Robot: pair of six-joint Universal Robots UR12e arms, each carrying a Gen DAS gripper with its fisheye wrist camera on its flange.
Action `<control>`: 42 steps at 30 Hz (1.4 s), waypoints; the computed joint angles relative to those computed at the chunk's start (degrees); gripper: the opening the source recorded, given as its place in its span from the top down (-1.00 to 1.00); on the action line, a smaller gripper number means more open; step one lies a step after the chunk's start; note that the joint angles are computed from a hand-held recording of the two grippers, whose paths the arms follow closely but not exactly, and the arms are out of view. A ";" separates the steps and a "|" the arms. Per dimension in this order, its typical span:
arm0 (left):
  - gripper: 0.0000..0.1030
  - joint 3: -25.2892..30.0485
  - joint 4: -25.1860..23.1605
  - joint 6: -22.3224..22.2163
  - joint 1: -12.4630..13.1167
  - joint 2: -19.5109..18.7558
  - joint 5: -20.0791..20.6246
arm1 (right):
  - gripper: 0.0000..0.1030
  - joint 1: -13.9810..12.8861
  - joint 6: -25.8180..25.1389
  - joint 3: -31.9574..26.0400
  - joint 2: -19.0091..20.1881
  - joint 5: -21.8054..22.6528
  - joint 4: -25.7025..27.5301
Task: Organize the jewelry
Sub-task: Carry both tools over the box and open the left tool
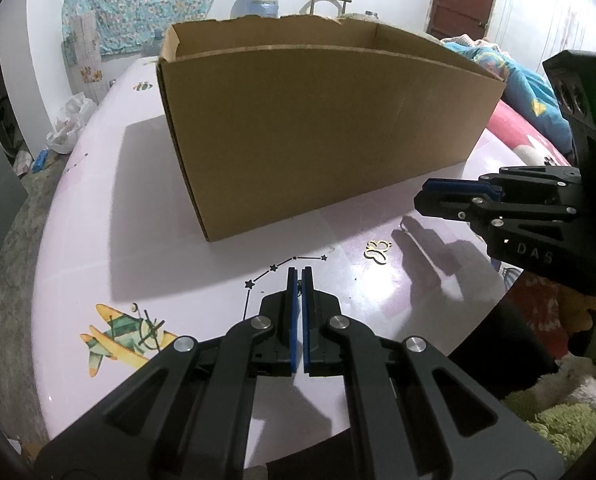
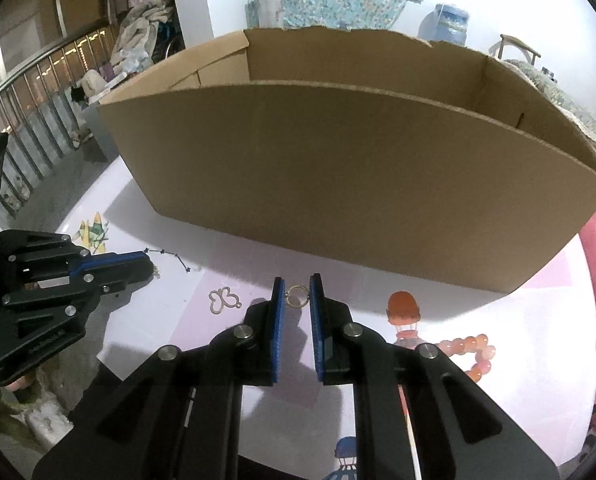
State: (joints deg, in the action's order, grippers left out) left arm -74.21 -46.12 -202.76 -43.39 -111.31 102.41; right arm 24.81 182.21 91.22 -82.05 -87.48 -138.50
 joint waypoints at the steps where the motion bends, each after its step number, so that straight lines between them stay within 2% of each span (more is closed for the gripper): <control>1: 0.98 -0.10 0.16 -0.02 -0.03 0.12 0.08 | 0.76 -0.02 0.04 0.25 -0.27 -0.12 -0.44; 7: 0.98 -0.35 1.55 -0.31 -0.44 0.86 1.28 | 0.76 0.13 0.46 1.27 -1.61 -0.38 -2.40; 12: 0.98 -0.26 4.55 1.26 -1.09 1.70 2.16 | 0.76 0.30 0.36 1.77 -2.85 -0.19 -4.09; 14: 0.98 0.35 6.39 3.00 -1.40 1.84 2.73 | 0.76 0.18 -0.11 1.85 -3.56 0.43 -5.15; 17: 0.98 2.34 8.94 7.96 -2.15 1.17 5.30 | 0.76 -0.10 -1.20 1.68 -4.45 0.95 -7.92; 20: 0.98 4.53 11.87 10.75 -1.93 0.32 5.25 | 0.76 -1.18 -1.78 0.54 -4.62 2.94 -10.80; 24: 0.98 7.64 13.40 10.89 -0.61 -1.16 3.55 | 0.76 -2.67 -2.45 -2.19 -3.48 4.69 -12.51; 26: 0.98 9.78 11.73 10.32 0.14 -2.27 3.41 | 0.76 -3.64 -2.29 -3.79 -2.60 5.84 -12.05; 28: 0.98 11.47 10.23 9.43 0.86 -3.17 1.62 | 0.76 -4.46 -1.97 -5.43 -1.50 6.97 -10.62; 31: 0.98 14.90 3.16 8.05 2.23 -5.06 0.48 | 0.76 -5.97 -1.13 -8.51 0.41 8.87 -5.53; 34: 0.98 18.08 -4.52 4.77 3.56 -6.93 -1.84 | 0.76 -7.14 -0.27 -11.53 2.49 10.24 1.04; 36: 0.98 18.86 -6.99 2.65 4.41 -7.63 -3.53 | 0.76 -7.67 0.48 -13.18 3.86 10.42 5.10; 39: 0.98 20.48 -10.09 1.13 5.04 -8.89 -3.69 | 0.76 -7.69 -0.08 -15.73 5.87 8.94 10.25; 42: 0.94 20.84 -11.38 0.14 5.30 -9.11 -3.97 | 0.75 -7.69 -0.92 -17.09 7.04 8.49 12.02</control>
State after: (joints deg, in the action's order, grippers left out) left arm -53.38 -57.50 -202.62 -38.08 -120.42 98.45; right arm 17.11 181.29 74.13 -75.01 -78.99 -126.47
